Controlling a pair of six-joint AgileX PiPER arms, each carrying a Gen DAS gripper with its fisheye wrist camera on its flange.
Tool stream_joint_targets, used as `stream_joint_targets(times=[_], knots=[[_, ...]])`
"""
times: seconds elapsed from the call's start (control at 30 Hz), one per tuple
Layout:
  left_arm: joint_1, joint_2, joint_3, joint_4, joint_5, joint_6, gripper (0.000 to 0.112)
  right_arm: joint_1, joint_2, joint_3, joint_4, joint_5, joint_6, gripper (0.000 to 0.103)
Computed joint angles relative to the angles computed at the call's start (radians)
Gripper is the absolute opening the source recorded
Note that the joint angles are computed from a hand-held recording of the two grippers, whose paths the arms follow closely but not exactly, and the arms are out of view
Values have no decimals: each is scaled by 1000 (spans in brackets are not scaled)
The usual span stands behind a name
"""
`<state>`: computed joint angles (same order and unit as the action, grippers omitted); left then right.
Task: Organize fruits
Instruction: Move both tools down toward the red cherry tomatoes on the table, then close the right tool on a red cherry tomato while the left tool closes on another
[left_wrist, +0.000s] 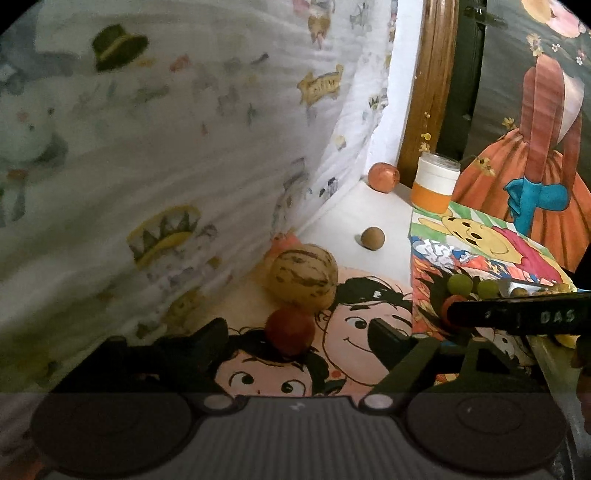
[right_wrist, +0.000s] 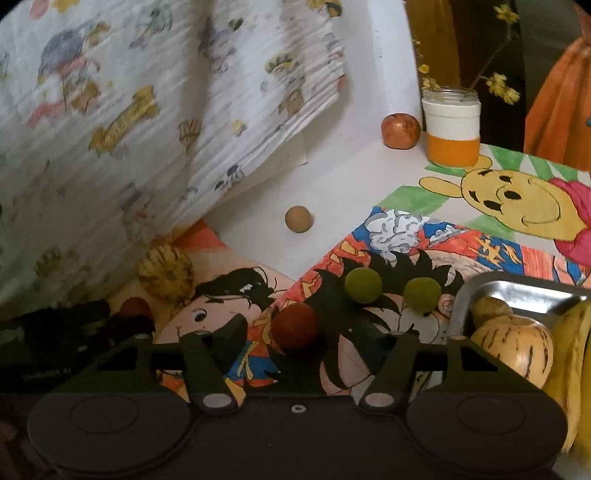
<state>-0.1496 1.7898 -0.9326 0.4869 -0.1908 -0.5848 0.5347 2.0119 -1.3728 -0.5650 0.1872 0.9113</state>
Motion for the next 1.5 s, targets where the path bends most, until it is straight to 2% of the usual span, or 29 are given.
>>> stream_joint_targets(times=[0.17,0.37,0.57,0.67,0.8,1.1,1.3,1.43,1.5], knots=[[15,20,-31,270,17,-293,75,7,29,-38,27,28,-53,55],[16,27,-35,270,14,-305,68,24,52,-55,-108,33,54,48],[10,26,-36,236,28,-276,58,52,63,-47,-354,44,263,41],[2,26,-39,212,40,-244,55,59,62,-42,-407,43,301,36],[-9,30,-47,213,52,-228,50,62,63,-44,-395,42,275,32],[-17,40,-58,190,63,-195,41,48,60,-35,-358,8,256,32],[-24,42,-61,133,72,-135,41,37,57,-29,-306,-21,212,35],[-23,46,-62,145,65,-146,41,39,59,-33,-308,-16,214,35],[-24,48,-62,139,63,-140,46,38,59,-33,-294,-20,202,36]])
